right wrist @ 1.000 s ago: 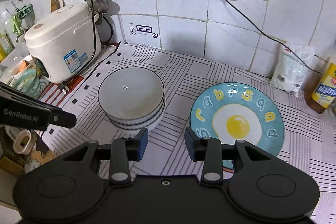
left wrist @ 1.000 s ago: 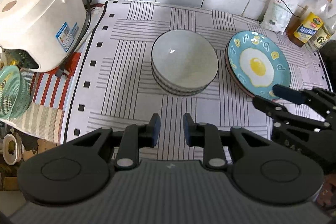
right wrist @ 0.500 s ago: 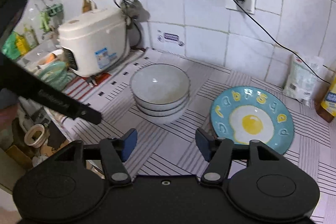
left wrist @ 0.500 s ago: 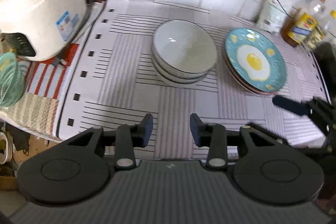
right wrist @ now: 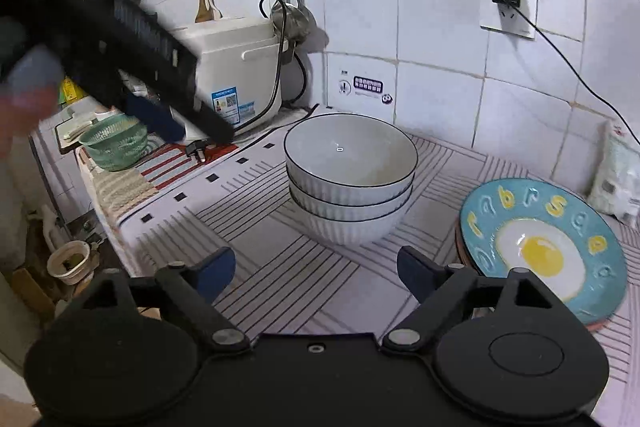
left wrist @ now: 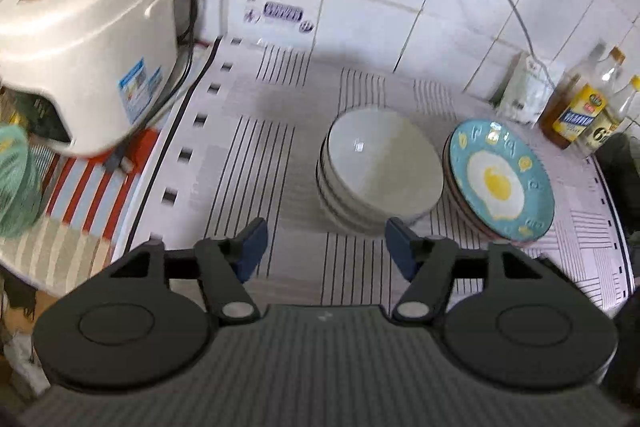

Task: Organize plates and bowls
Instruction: 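Grip the rim of the three-bowl stack with both grippers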

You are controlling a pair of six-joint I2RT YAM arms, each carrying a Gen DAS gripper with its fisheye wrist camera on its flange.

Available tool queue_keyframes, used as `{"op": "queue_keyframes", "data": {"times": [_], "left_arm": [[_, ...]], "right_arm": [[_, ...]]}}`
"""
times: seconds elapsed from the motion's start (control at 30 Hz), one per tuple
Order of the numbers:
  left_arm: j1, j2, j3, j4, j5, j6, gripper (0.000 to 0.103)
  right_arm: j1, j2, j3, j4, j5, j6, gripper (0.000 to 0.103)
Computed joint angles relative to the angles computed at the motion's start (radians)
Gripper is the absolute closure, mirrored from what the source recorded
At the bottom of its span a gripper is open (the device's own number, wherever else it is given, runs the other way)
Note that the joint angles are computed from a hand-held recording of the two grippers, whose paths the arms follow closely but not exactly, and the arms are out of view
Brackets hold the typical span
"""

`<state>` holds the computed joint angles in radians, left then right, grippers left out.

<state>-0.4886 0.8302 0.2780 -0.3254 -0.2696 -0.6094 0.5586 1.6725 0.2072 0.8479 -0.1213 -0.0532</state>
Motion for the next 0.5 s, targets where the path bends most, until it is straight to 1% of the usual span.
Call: {"op": "queue_keyframes", "data": {"times": [0.03, 0.1, 0.2, 0.27, 0.33, 0.43, 0.5], "left_arm": [[0.025, 0.022, -0.001, 0.038, 0.017, 0.035, 0.033], [0.073, 0.104, 0.002, 0.138, 0.064, 0.097, 0.029], [0.116, 0.259, 0.01, 0.294, 0.111, 0.147, 0.026], [0.139, 0.398, 0.03, 0.4, 0.132, 0.159, 0.024], [0.17, 0.531, 0.058, 0.48, 0.159, 0.162, 0.024], [0.21, 0.68, 0.094, 0.566, 0.202, 0.169, 0.024], [0.227, 0.765, 0.122, 0.598, 0.21, 0.178, 0.027]], "right_arm": [[-0.005, 0.074, 0.019, 0.055, 0.003, 0.018, 0.012], [-0.01, 0.174, 0.053, 0.129, 0.009, 0.06, 0.012], [-0.016, 0.317, 0.112, 0.223, 0.024, 0.075, 0.011], [-0.017, 0.388, 0.166, 0.232, 0.034, 0.071, 0.011], [-0.018, 0.446, 0.223, 0.218, 0.034, 0.066, 0.01], [-0.009, 0.512, 0.29, 0.202, 0.047, 0.049, 0.009], [-0.007, 0.527, 0.331, 0.163, 0.054, 0.061, 0.009]]}}
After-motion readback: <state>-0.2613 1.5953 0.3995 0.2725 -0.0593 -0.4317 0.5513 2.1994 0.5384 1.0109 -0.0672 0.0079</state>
